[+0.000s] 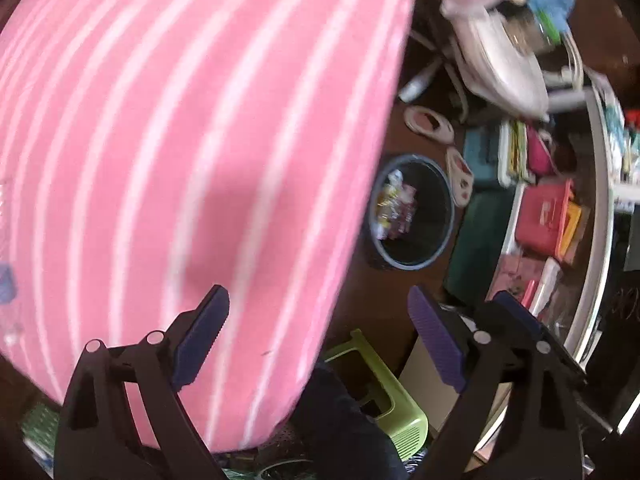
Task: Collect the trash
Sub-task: 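Move both open tools back over the bed toward the clear water bottle, then grasp the clear water bottle with the left tool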
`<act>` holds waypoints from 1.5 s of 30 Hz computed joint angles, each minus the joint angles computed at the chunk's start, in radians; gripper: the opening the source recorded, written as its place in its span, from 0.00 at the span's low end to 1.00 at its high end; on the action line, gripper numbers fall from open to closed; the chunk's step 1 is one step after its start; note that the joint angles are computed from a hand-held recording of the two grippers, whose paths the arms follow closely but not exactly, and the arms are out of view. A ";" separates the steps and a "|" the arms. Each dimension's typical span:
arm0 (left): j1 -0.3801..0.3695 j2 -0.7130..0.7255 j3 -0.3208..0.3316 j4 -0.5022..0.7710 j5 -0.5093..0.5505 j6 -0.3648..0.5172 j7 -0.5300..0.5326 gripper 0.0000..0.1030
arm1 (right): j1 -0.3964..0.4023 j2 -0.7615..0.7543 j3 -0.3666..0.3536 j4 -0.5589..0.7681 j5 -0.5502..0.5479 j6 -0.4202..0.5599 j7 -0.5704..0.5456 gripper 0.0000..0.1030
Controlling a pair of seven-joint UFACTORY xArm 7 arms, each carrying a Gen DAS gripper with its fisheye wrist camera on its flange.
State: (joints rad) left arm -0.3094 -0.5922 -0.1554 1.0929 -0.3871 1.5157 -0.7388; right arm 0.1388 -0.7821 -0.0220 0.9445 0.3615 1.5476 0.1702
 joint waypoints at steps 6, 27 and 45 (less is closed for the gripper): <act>0.100 -0.258 0.124 -0.018 0.088 0.240 -0.007 0.86 | 0.107 0.052 0.139 0.104 0.108 -0.030 0.127 0.87; 0.379 -0.529 0.476 -0.017 0.510 0.572 0.396 0.86 | 0.466 0.604 0.440 0.455 0.099 -0.400 0.561 0.87; 0.548 -0.467 0.682 -0.328 0.469 0.399 0.686 0.68 | 0.656 1.121 0.397 0.750 0.022 -0.446 0.652 0.87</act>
